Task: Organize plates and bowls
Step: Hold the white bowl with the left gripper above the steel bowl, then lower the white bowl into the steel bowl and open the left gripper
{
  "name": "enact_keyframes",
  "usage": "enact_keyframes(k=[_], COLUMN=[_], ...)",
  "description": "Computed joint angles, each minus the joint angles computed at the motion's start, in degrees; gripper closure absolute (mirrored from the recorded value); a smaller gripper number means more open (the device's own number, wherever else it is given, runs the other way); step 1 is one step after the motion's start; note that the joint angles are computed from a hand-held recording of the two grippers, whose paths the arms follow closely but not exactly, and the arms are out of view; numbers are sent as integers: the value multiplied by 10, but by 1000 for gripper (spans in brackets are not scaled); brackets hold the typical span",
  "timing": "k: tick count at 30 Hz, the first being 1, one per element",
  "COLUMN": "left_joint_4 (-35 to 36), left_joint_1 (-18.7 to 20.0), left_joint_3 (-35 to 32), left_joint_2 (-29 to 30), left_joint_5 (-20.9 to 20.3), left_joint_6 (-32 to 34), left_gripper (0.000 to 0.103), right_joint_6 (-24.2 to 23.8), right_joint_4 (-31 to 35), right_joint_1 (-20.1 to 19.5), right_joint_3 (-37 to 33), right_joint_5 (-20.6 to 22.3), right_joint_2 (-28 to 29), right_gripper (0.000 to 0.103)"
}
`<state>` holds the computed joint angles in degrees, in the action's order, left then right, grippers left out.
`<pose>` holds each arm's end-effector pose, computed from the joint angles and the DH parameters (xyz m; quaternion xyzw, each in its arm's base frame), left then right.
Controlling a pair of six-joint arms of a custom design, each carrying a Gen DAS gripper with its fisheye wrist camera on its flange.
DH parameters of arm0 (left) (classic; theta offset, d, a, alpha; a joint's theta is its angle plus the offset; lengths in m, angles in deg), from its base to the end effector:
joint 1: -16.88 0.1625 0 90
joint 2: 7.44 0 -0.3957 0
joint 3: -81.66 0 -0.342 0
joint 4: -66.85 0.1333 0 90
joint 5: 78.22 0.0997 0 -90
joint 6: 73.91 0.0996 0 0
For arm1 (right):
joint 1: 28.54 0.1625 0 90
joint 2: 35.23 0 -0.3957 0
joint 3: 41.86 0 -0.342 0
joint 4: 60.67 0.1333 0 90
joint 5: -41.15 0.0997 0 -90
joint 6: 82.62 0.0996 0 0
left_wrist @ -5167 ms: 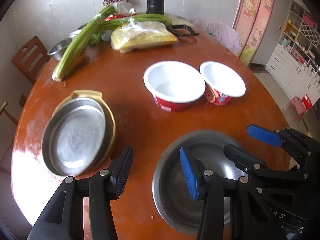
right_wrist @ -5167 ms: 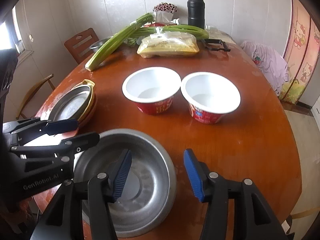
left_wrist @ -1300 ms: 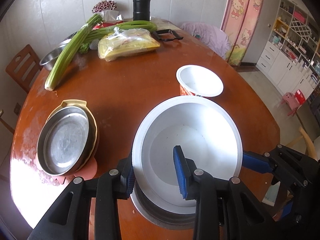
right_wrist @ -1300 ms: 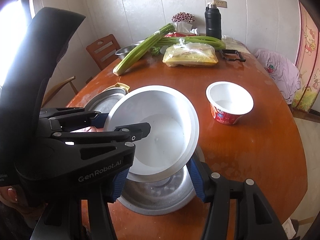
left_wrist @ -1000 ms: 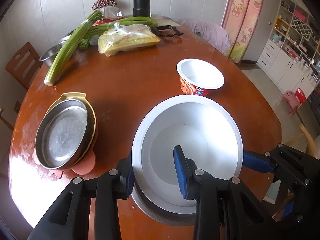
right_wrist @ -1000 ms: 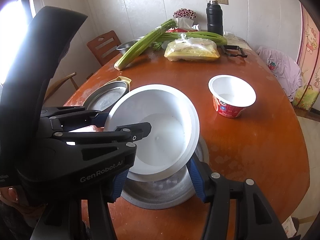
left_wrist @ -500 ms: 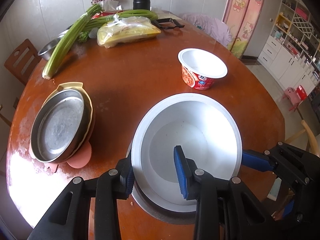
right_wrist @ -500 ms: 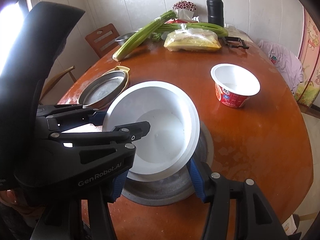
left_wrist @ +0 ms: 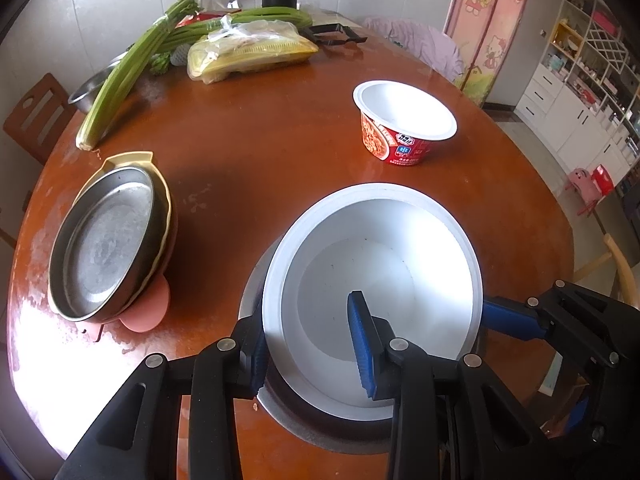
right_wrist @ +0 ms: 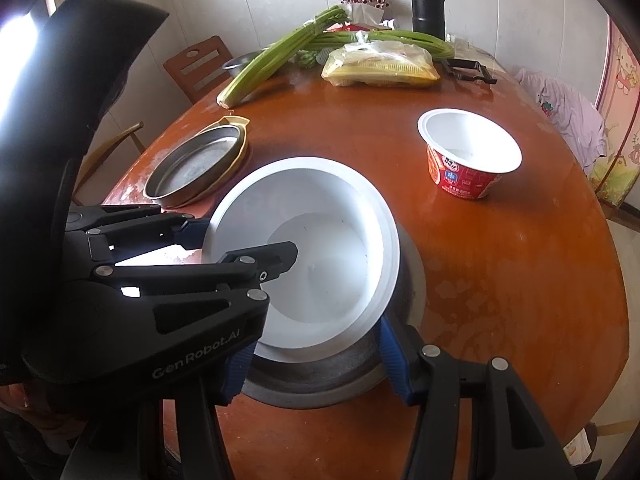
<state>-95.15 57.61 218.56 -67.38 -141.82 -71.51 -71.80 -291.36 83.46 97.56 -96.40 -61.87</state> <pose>-0.1622 -0.3740 0.0743 0.4328 0.8711 -0.0521 0.2261 0.1831 -0.2936 0.0119 -0.0102 -0.8934 0.3222 0.3130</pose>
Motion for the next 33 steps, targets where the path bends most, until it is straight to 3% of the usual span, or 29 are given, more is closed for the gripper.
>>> enact_keyframes(k=[33], left_joint_4=[15], left_joint_1=[18], left_joint_3=[-12], left_joint_2=[2], left_joint_5=[-19], left_joint_6=[2], left_gripper=[65], right_joint_6=[5], right_joint_4=[23], right_joint_1=[-8], right_joint_3=[-8], right_joint_5=[-11], right_joint_2=[-5], right_gripper=[46])
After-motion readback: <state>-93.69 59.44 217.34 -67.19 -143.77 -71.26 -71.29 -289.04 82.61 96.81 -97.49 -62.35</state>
